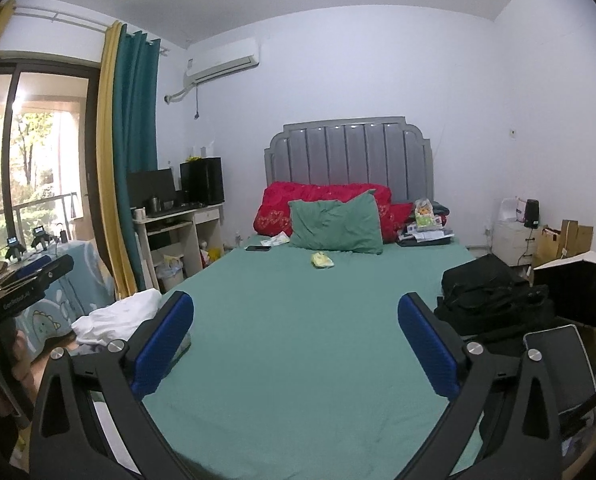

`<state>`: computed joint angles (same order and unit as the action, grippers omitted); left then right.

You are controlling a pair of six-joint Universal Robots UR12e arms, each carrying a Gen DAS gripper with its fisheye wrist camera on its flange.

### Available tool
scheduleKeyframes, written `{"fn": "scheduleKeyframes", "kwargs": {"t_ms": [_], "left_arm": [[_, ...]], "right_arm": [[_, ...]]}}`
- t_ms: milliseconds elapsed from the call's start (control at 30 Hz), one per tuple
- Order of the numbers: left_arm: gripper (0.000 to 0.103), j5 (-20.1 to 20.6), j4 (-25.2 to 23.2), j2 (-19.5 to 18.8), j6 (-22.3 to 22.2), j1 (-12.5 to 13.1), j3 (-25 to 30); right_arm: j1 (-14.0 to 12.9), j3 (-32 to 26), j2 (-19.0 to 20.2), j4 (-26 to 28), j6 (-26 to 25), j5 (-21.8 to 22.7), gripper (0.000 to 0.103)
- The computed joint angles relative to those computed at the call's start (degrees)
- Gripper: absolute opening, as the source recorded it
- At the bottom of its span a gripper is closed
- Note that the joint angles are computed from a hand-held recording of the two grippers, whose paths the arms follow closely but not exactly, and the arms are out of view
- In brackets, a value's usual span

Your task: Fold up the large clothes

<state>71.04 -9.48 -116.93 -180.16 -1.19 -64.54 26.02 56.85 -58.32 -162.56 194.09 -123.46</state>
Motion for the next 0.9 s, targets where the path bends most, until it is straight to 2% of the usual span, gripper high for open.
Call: {"fn": "scheduleKeyframes", "kwargs": {"t_ms": [300,667,900], "left_arm": [[0.082,0.20,-2.91,-2.32,1.08,0.06,2.67],[0.082,-2.27,-5.83,-4.31,-0.33,0.69,5.12],[0.082,-2.76,-5.57,-4.41,-0.56,0.84,5.11]], "right_arm": [[-0.60,-0.79,1.12,2.09,1.20,0.64,0.101],[-1.17,-1.44,1.96,5.90,2.50,1.12,0.101],[-1.64,-1.48,1.88,7.03,3.29,1.03,0.101]]}}
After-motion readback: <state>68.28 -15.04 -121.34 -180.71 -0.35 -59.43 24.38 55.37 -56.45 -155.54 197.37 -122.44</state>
